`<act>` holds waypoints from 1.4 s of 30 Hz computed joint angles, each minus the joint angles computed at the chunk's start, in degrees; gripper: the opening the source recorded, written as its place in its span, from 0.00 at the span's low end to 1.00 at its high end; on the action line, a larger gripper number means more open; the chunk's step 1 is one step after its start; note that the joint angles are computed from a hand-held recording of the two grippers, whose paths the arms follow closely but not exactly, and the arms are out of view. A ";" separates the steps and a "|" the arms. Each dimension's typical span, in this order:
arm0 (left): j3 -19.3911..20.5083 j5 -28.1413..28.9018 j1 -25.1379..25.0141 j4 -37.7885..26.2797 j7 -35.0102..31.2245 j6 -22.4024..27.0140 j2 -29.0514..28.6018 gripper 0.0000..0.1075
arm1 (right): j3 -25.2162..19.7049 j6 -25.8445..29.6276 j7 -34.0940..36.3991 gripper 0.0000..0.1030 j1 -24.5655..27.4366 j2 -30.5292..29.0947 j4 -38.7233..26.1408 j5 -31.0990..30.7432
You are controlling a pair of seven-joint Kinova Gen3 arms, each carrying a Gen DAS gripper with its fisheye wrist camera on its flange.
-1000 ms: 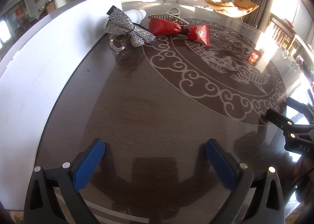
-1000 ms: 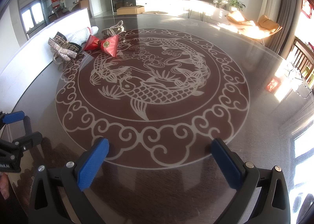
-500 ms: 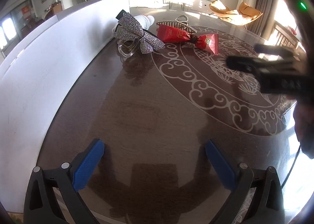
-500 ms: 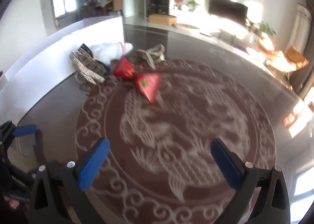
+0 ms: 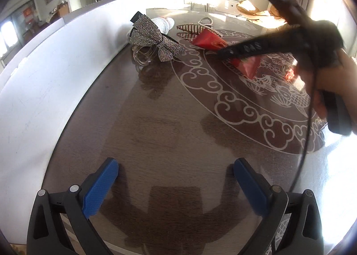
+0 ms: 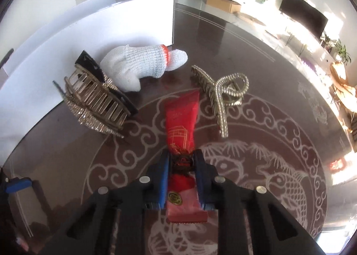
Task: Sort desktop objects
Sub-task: 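Grasp the red tube with the right gripper, then grasp the silver rhinestone hair clip with the left gripper while the right gripper holds the red tube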
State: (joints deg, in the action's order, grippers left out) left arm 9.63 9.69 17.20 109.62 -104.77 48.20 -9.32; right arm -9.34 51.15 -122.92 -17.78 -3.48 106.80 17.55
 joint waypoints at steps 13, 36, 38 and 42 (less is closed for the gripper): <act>-8.82 -15.37 17.16 -8.85 25.81 -1.24 10.23 0.96 | -20.96 5.07 -23.44 0.26 4.62 -29.97 20.73 -3.06; -1.93 -27.41 13.73 -26.00 44.39 2.60 25.38 0.96 | -20.39 1.66 -17.91 0.29 9.80 -31.06 20.82 -7.19; -2.05 -27.03 13.56 -28.82 43.71 3.97 27.29 0.96 | -20.34 1.68 -17.52 0.29 10.01 -31.32 20.88 -7.49; -1.55 -26.27 12.47 -27.48 38.86 -1.09 26.90 0.66 | -20.62 1.48 -17.12 0.29 10.61 -31.35 20.89 -7.85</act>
State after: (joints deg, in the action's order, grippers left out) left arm 8.09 -16.58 29.67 82.14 -65.91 47.11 17.57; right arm -29.96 52.63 -140.05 -7.16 -34.82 127.69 9.70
